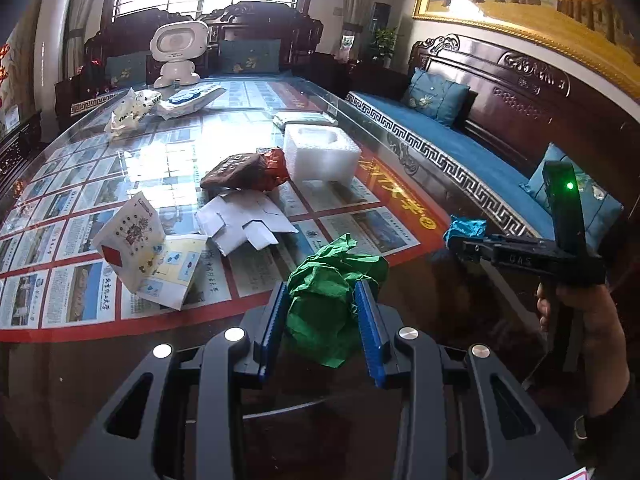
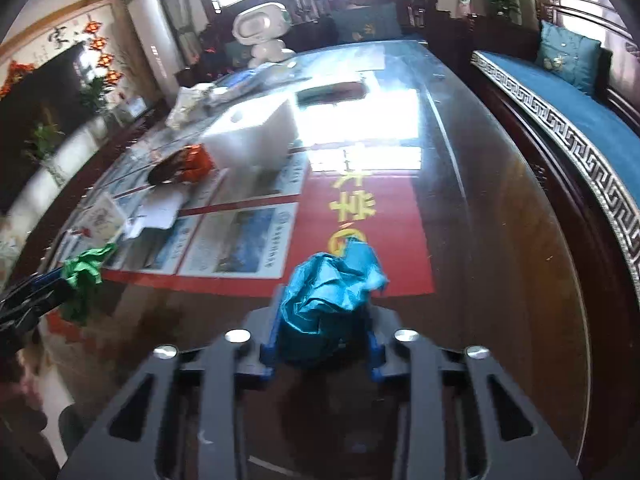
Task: Collect trash
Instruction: 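Grasp the green plastic bag with the left gripper while the right gripper grasps the teal wrapper, then carry both bags to the yellow bin and open both grippers over it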
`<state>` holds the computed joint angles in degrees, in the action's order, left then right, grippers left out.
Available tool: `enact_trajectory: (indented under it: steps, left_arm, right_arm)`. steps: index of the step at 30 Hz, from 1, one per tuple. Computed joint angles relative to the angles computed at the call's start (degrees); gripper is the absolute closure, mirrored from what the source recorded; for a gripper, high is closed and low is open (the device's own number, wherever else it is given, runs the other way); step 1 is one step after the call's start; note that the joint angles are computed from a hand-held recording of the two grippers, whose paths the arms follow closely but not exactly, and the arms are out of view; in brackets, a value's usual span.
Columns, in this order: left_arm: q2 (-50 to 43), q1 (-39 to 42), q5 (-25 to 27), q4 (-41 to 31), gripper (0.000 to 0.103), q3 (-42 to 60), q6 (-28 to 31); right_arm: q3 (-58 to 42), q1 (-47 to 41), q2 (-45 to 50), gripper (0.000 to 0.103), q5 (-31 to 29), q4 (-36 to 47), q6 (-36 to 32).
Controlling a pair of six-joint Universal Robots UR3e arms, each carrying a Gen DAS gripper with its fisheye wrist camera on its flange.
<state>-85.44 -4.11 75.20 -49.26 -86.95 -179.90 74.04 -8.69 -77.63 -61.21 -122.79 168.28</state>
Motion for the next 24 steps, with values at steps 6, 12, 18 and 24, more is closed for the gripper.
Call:
enact_trajectory:
  steps: [6,12,18,24]
  left_arm:
    - [7.86,0.0,-1.25,-1.0,0.067,-5.59,0.03]
    - [22.02,-0.58,-2.15,-7.47,0.067,-12.92,2.3]
    - [40.94,4.07,-7.14,-23.28,0.067,-18.95,7.24]
    - [55.13,3.6,-8.32,-38.24,0.067,-26.53,8.29]
  right_arm:
    - [13.48,-1.42,-14.4,0.072,6.74,0.1,-6.04]
    - [24.07,-6.35,-35.11,0.072,18.77,19.02,-19.19]
    - [24.99,-12.77,-53.67,0.072,22.61,54.38,-39.14]
    - [27.91,-16.78,-65.99,0.072,17.28,71.83,-47.55]
